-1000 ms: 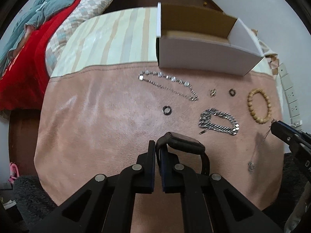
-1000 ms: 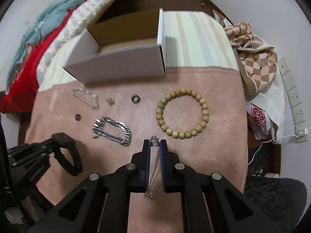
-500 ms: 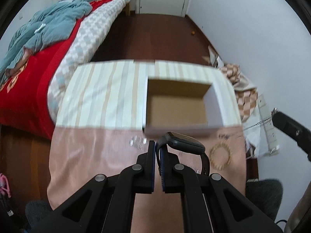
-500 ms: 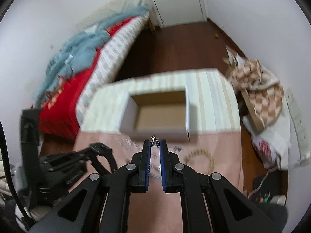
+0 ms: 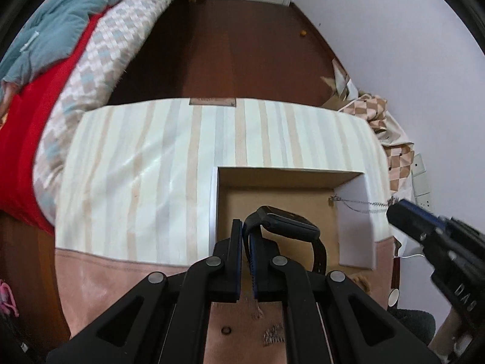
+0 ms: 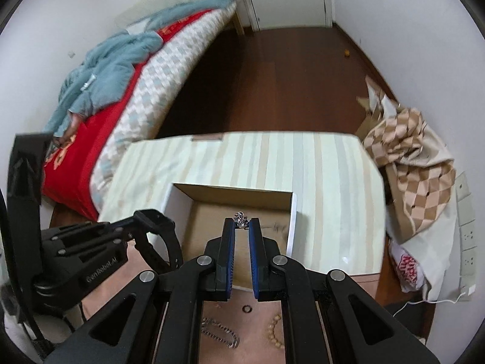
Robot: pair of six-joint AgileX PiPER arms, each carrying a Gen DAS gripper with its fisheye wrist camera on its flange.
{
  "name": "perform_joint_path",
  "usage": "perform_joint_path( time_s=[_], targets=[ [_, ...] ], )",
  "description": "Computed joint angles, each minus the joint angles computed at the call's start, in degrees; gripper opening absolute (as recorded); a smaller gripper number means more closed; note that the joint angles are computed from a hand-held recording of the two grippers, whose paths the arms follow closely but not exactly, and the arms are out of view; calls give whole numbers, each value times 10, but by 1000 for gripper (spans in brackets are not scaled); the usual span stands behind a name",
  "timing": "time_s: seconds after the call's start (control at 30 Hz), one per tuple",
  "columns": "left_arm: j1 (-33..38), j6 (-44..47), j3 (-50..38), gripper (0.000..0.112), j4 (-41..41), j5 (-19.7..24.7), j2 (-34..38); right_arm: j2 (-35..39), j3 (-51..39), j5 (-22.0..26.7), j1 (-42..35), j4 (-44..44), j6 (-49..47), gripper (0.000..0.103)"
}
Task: Organize jewelry
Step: 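Carry both items into the white box and open both grippers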
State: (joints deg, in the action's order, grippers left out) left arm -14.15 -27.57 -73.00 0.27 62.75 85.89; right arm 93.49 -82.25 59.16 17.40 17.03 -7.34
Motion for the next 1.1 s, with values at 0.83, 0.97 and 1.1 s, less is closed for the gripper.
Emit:
perform_joint_path(
  time_s=[0.83, 0.97, 1.1],
  targets=[
    [19, -18, -32, 101, 36, 13, 5, 64, -13, 11, 16, -59, 45, 66],
    [-15, -83, 17, 102, 132, 9, -41, 35, 34, -12, 38, -118, 103, 92],
    [-28, -113, 52, 102, 166, 13, -70, 21, 72, -28, 58, -148, 144, 92]
  ],
)
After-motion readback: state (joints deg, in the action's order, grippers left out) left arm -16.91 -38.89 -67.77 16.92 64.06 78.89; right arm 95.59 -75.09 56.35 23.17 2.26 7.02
